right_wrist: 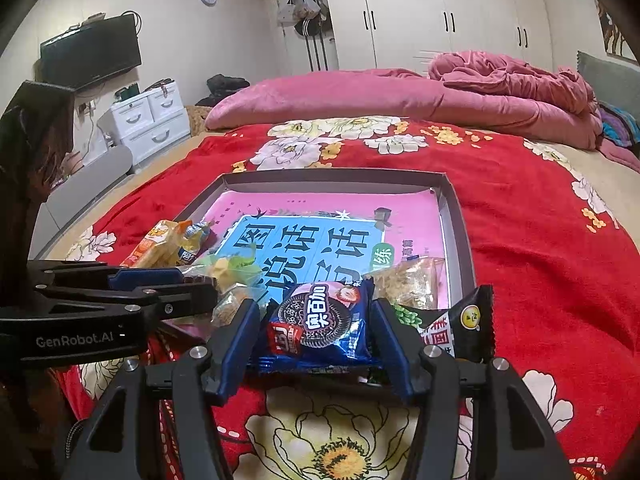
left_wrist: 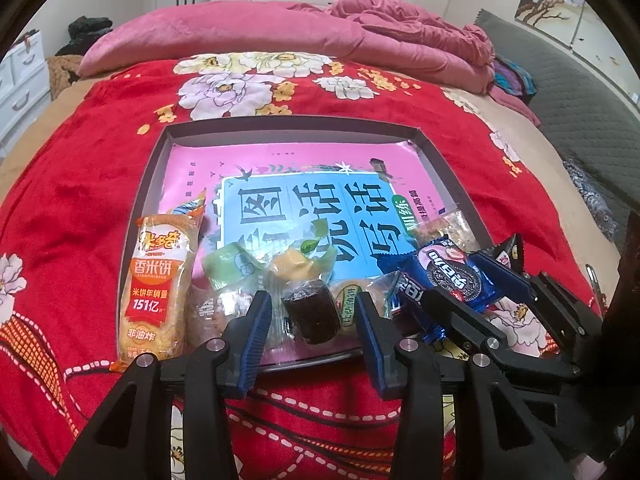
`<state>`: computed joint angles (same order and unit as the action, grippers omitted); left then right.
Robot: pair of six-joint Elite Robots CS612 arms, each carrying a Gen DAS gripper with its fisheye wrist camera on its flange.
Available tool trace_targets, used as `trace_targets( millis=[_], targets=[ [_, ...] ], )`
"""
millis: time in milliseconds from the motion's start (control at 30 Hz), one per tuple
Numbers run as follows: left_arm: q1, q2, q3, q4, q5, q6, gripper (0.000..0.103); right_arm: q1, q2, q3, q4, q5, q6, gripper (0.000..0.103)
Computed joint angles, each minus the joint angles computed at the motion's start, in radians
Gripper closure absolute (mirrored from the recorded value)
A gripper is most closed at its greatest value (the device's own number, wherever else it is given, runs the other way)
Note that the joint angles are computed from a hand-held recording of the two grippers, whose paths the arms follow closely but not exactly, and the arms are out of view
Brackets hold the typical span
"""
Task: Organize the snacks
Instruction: 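Open the left gripper to release the cake while the right releases the Oreo pack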
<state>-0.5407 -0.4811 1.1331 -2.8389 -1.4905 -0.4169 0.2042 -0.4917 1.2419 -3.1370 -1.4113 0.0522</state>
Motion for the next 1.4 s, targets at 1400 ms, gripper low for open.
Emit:
trace_targets(
  millis=[1400],
  targets=[
    [0.005,-0.018,0.030,-0.031,0.019,-0.021,0.037,0.016,-0.012,0.023,-0.116,-0.078,-0.037,0.029]
  ],
)
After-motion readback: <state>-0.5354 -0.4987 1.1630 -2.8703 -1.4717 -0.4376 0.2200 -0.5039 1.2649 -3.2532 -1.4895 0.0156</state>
